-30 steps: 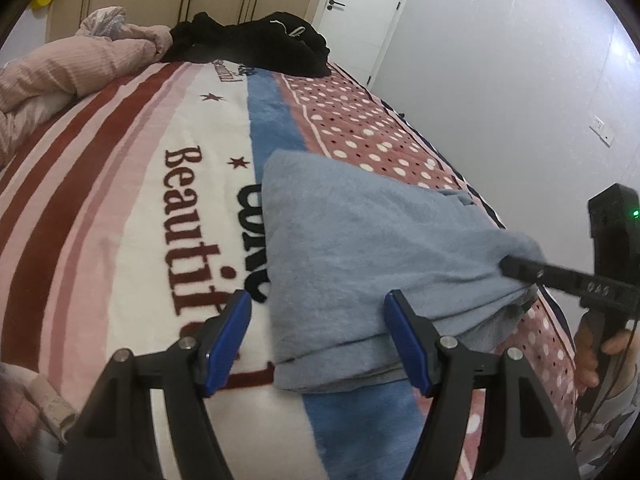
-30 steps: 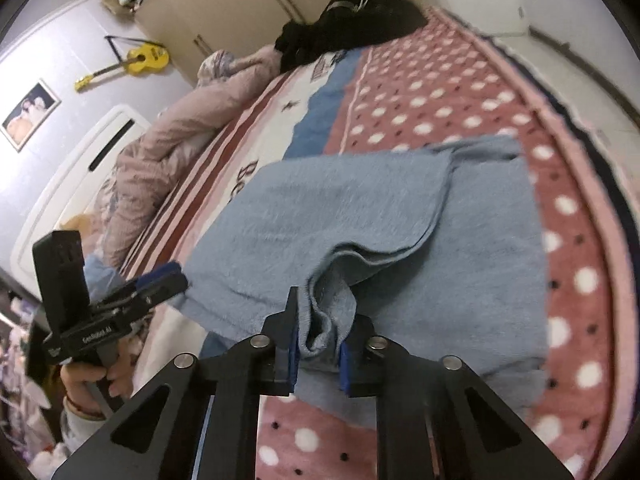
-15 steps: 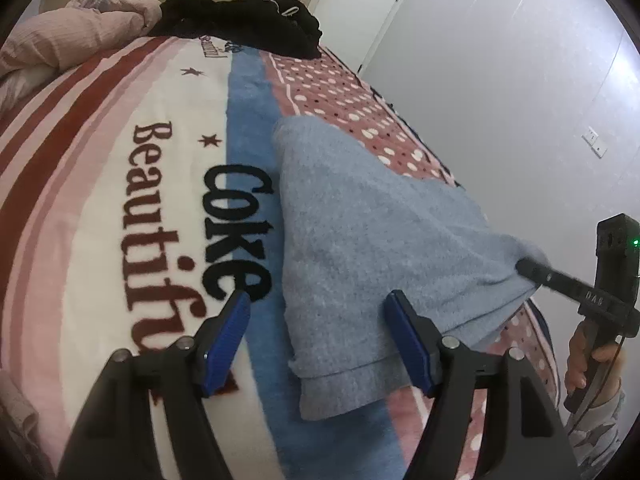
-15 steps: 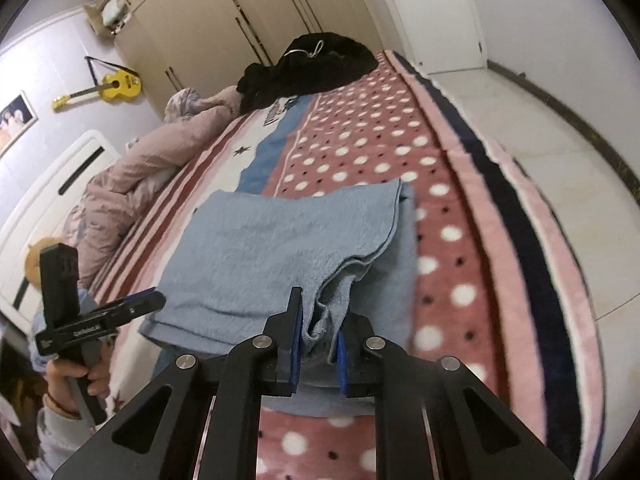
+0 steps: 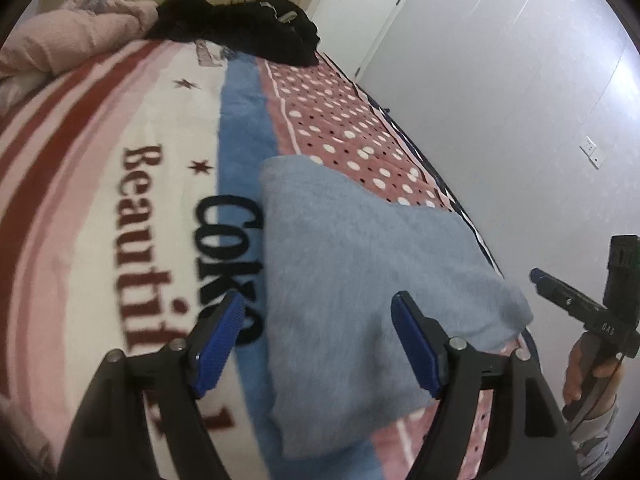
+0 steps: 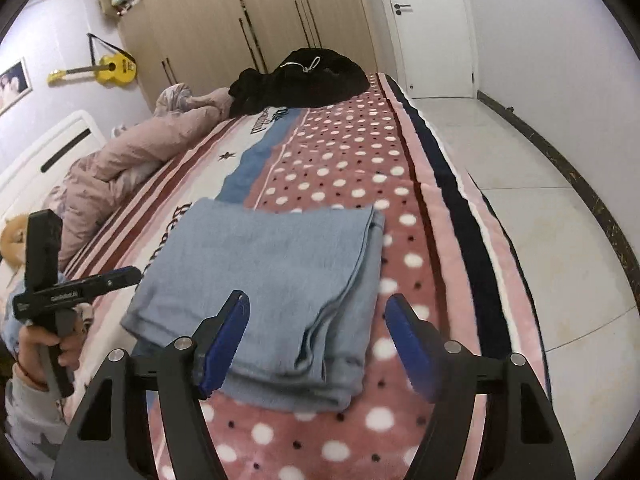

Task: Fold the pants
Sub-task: 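Grasp the folded edge of the pants with the right gripper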

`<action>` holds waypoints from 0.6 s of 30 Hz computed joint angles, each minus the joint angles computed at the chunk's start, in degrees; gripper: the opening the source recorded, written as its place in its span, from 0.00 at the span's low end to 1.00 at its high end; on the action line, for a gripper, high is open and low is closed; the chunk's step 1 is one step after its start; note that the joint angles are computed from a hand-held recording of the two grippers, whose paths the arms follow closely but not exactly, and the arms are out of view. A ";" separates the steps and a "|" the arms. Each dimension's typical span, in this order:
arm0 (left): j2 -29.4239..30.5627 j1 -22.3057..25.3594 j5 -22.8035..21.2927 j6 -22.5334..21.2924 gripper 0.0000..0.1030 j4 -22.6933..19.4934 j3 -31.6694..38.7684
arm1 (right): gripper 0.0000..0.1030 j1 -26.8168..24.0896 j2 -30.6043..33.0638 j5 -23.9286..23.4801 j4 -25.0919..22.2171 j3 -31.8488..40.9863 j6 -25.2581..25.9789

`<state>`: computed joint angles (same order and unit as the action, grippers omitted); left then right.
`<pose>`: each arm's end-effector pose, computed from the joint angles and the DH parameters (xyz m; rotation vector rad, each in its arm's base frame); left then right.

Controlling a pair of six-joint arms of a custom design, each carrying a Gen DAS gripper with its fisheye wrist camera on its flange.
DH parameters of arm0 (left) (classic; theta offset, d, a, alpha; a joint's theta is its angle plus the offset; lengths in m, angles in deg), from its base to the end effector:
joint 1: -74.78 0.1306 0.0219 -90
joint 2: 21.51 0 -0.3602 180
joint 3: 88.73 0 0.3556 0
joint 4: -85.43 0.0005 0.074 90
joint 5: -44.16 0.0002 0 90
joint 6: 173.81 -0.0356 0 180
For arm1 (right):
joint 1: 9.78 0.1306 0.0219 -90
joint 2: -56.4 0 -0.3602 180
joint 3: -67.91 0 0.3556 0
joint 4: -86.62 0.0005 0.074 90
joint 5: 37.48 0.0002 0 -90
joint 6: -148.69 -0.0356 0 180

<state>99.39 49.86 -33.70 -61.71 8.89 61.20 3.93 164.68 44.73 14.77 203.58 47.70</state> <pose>0.5327 -0.2563 0.5319 0.1629 2.4679 -0.6242 0.5124 0.1295 0.5595 -0.1238 2.3649 0.3700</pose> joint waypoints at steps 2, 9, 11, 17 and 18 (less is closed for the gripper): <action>4.77 0.06 0.67 0.05 0.70 -4.52 6.37 | 0.67 -0.05 2.79 -0.18 -2.12 3.23 -0.31; 1.69 1.39 7.61 2.63 0.74 0.91 -3.52 | 0.73 -1.58 4.52 -0.33 -3.83 -1.01 1.18; 0.34 1.34 8.07 2.82 0.76 2.29 -6.10 | 0.82 -2.46 1.99 -0.39 -0.45 -6.22 1.62; -0.89 1.49 9.69 2.37 0.78 2.70 -7.93 | 0.83 -3.01 -1.04 -1.12 2.35 -11.15 1.10; -1.12 1.78 10.74 2.92 0.78 3.41 -8.51 | 0.83 -2.91 -0.76 -1.18 1.82 -10.44 0.80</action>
